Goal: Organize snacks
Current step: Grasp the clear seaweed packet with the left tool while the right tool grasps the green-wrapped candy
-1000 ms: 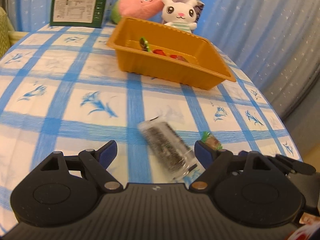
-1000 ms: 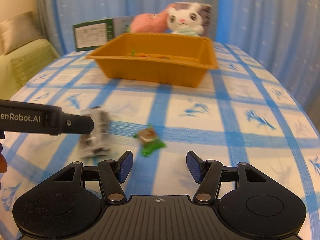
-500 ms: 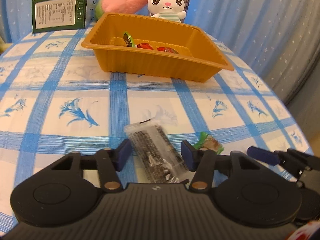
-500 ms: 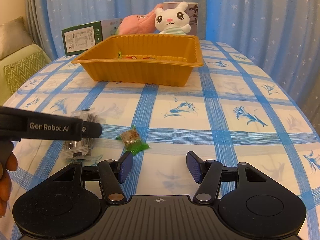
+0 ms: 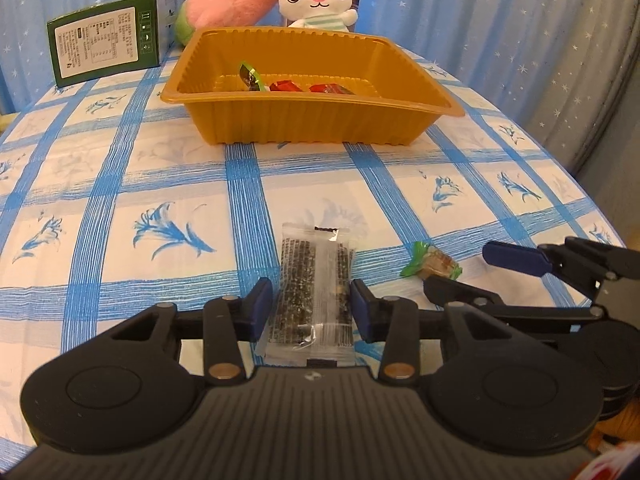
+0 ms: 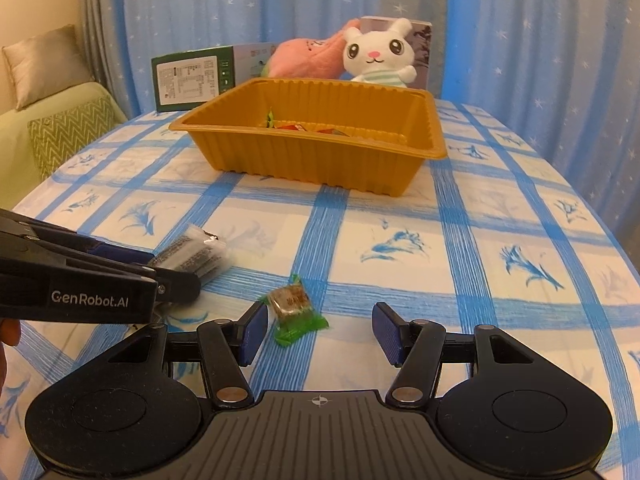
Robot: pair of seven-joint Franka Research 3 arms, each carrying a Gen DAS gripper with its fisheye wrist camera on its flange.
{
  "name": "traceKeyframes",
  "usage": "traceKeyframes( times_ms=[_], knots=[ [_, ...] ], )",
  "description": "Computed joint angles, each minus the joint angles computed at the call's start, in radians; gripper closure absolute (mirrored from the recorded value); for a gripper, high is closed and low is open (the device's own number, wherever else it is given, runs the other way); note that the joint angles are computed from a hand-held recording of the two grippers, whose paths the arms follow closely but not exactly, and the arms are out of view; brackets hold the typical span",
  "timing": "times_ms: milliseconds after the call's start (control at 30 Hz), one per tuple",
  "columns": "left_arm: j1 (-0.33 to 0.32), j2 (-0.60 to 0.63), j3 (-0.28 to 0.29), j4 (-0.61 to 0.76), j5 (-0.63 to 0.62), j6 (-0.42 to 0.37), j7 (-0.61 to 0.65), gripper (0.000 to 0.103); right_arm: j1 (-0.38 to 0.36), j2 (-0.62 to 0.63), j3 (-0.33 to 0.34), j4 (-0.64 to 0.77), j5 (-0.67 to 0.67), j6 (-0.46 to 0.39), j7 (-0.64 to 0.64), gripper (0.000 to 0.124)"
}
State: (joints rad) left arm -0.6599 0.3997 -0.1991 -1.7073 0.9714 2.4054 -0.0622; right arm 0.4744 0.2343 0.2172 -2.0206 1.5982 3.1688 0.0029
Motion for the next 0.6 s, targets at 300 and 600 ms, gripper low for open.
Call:
traceKeyframes(
  times_ms=[300,600],
  knots=[
    [-0.003,-0.001,0.006,-0.006,0.032,0.007,-0.036,0.064,0.004,0.034,-0.005,0.039,0.016,-0.02,-0.042,0.081],
    [-0.005,0.005,0.006,0.0,0.043,0.002,-0.034,0.064,0.013,0.033,-0.007,0.04,0.012,-0.035,-0.049,0.101]
  ],
)
